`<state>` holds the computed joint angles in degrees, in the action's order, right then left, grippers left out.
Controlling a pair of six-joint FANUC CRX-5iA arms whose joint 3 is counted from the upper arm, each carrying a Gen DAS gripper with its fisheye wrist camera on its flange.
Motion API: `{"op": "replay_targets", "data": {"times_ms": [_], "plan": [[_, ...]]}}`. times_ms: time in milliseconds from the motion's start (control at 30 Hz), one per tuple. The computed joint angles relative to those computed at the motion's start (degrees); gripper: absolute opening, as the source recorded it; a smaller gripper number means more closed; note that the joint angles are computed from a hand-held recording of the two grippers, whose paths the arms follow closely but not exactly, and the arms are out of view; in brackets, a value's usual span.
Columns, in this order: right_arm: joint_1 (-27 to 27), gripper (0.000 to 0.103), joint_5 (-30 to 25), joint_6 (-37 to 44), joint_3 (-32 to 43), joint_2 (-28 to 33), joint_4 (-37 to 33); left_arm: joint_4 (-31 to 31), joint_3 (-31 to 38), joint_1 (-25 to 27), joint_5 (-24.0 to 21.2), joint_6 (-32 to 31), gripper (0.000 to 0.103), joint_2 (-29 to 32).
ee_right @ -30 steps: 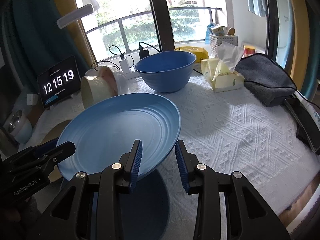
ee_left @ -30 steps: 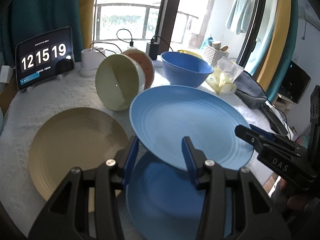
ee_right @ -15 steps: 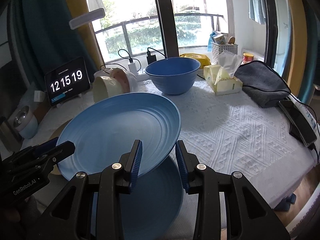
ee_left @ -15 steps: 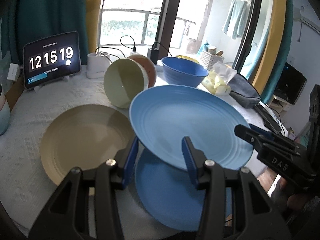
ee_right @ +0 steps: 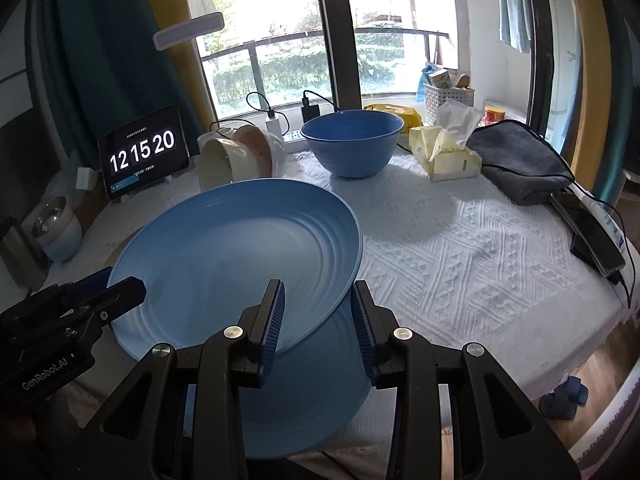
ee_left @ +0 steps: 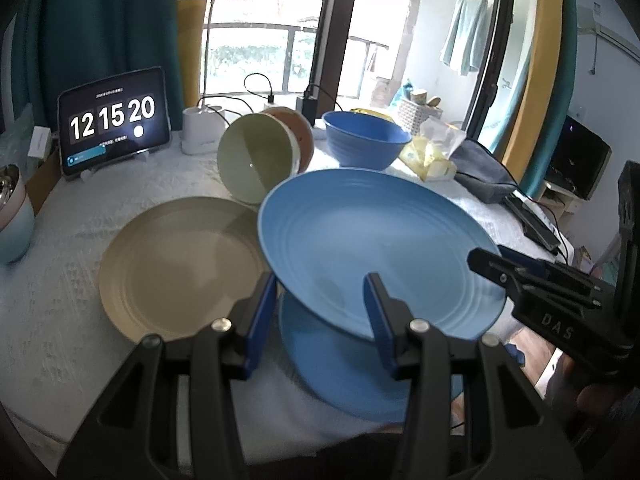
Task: Organize plates and bowls
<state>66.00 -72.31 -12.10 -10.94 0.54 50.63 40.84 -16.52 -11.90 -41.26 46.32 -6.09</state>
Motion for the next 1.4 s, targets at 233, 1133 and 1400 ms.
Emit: {"op": "replay_targets", "data": {"times_ms": [233,1133,1400], "plan": [[1.30,0.037,-1.37,-0.09,0.11,0.12,-0.69,-0.27,-1.03,0.67,-1.53,-0.66,0.046,-1.08],[2.91,0.037,-2.14,-0.40,-0.47,0.23,-5.29,-11.15,2.72,-0.03,-8.92,5.62,0.046,1.06],[2.81,0.037,-2.37,-0.88,-0.52,0.25,-6.34,-12.42,3.43,-0.51,-10.26,5.72,0.046,1.74]]}}
